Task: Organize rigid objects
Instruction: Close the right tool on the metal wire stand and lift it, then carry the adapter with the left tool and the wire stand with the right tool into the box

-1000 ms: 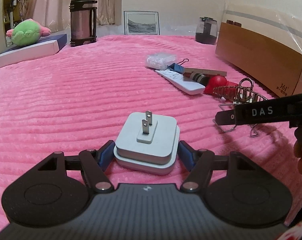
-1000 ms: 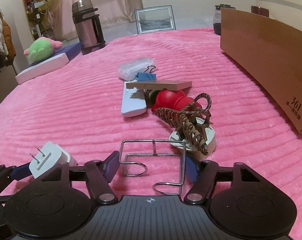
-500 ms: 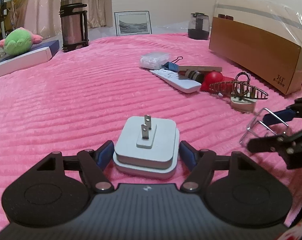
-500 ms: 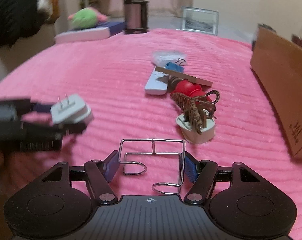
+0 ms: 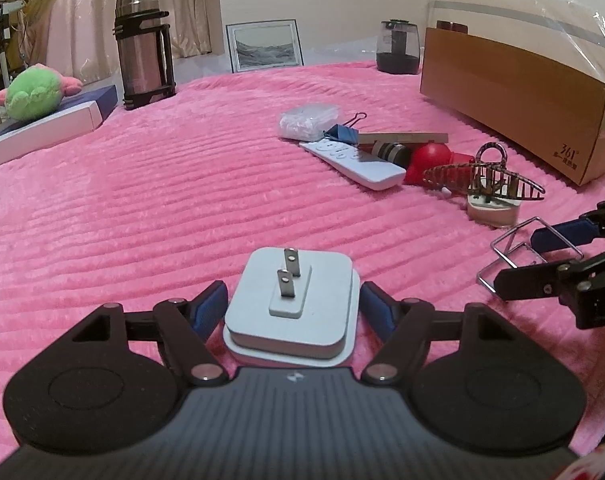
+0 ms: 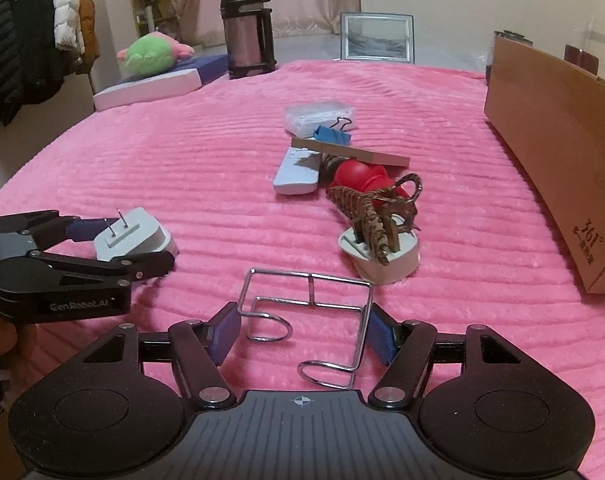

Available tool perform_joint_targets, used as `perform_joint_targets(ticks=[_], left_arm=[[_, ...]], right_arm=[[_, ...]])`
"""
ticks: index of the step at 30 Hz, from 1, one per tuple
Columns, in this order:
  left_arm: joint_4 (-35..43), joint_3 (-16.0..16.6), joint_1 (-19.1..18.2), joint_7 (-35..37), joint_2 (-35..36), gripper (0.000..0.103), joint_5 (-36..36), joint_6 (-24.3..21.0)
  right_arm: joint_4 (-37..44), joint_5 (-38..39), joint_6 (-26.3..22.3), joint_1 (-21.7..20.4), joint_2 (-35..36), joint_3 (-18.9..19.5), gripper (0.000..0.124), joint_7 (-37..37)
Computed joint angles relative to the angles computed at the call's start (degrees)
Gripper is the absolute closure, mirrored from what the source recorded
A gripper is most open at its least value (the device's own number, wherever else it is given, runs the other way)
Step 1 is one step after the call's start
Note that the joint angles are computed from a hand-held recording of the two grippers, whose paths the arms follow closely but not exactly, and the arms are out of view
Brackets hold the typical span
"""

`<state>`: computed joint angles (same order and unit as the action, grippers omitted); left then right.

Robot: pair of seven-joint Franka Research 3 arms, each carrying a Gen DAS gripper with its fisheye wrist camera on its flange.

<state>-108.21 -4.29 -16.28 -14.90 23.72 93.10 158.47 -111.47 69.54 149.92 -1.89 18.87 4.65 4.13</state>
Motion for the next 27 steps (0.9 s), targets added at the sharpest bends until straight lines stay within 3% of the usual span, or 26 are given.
perform_joint_targets(ticks=[9, 15, 27], left_arm=[[-0.3, 0.0, -0.6, 2.4, -0.2, 0.037, -2.5, -0.4], [-0.9, 0.0, -0.7, 0.9, -0.8, 0.038, -2.9, -0.6], [-2.7, -1.1, -1.9, 4.3, -3.2, 0.041, -8.2, -2.8]], right_arm=[[1.8, -1.0, 0.7, 0.2, 1.1, 0.2, 0.055, 6.6], [1.3, 0.3, 1.8, -0.4, 1.1, 1.0, 0.060, 3.3], [0.3, 2.8, -3.1, -2.1, -1.3, -0.8, 0.060, -0.4]])
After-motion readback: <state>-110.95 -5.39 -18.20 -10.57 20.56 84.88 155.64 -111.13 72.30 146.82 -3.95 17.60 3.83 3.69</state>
